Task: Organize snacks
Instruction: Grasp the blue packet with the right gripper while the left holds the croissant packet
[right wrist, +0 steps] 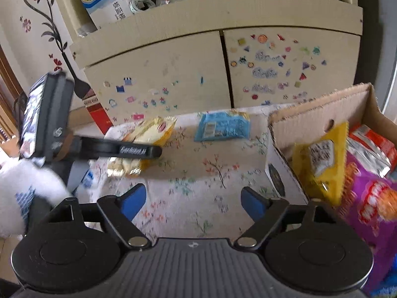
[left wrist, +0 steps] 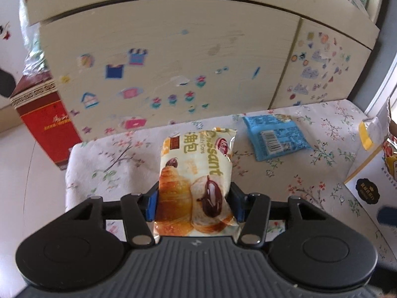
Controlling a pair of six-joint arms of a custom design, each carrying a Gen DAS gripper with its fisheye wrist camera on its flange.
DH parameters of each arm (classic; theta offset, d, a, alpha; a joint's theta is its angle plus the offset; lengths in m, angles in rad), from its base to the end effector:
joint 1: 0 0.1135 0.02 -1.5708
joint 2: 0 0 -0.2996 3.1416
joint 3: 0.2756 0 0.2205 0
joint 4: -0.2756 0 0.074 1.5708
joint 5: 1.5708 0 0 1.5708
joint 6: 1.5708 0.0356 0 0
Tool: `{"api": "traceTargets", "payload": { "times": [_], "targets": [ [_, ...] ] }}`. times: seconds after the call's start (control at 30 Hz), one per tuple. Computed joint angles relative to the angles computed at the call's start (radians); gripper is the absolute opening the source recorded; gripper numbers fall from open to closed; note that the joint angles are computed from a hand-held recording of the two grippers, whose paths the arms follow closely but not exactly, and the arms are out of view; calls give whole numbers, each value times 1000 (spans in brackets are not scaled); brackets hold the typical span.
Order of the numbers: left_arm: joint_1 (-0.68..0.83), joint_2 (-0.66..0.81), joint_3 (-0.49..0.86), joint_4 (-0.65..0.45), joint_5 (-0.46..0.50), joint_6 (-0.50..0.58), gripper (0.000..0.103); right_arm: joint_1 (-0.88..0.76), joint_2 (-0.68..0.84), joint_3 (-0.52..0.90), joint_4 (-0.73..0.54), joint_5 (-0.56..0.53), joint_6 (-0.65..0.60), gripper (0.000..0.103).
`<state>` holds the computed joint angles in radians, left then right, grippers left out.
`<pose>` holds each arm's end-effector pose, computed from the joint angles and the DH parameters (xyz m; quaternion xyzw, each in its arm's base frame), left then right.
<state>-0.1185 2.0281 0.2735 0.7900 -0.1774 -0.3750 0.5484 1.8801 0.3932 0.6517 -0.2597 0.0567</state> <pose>0.2337 -0.0215 0.0731 -0.1478 0.9395 0.0094 0.3090 0.2184 0.1441 0.1121 -0.2703 0.8861 0.2216 0.3043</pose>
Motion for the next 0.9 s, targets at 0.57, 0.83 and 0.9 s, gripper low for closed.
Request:
{"api": "traceTargets", "payload": {
  "times": [0.57,0.83,0.9],
  "targets": [
    [96,-83,-114,22,80,8,53,131,322,325,118,254,8,90],
    [155,-87,-130,27,97,-19,53,155,386,480,-24,309,-76,90],
    [157,-82,-137,38,101,-21,53,143,405,538,-109,300,-32,90]
  ]
}}
